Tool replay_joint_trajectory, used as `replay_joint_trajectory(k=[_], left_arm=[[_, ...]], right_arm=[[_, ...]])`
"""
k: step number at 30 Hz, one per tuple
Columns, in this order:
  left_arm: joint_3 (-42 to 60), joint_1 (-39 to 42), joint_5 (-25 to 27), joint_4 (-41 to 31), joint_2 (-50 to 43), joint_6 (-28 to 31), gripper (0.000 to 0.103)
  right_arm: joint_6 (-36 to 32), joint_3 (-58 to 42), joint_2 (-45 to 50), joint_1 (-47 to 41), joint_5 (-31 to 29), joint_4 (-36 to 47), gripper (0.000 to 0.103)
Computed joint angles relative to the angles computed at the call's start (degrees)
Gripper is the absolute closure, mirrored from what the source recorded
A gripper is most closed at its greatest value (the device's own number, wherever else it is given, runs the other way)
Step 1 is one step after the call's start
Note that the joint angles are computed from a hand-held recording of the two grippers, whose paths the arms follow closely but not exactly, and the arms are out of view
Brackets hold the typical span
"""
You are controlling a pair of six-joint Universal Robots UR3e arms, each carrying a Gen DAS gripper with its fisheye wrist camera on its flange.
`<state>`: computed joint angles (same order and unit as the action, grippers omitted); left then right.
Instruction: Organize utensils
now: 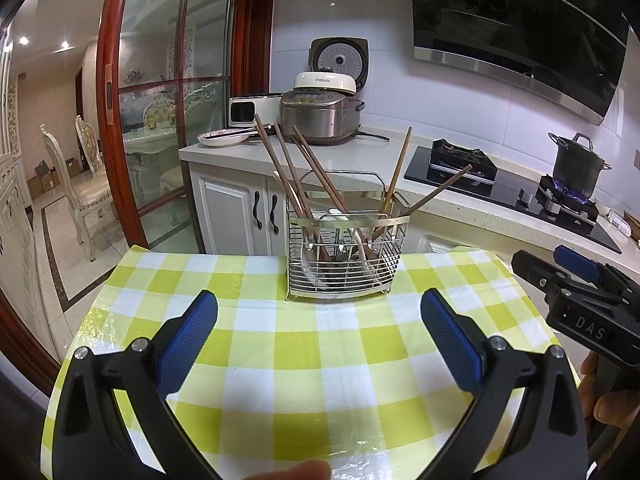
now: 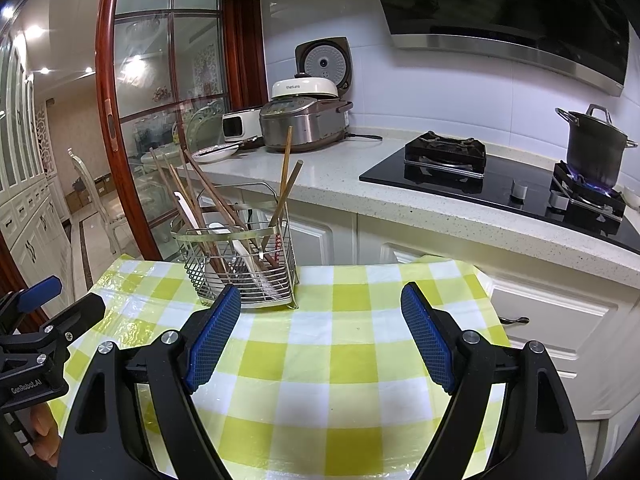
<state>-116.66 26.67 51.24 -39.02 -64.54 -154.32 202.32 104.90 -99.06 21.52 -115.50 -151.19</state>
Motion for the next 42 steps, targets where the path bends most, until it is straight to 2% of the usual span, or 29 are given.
replay_joint_trajectory(k=[42], left_arm=[[1.20,0.35,-0.72,-1.23,-0.29,0.51,0.005]], right_arm=[[-0.12,-0.28,0.31,0.14,-0.07,0.01,0.026]])
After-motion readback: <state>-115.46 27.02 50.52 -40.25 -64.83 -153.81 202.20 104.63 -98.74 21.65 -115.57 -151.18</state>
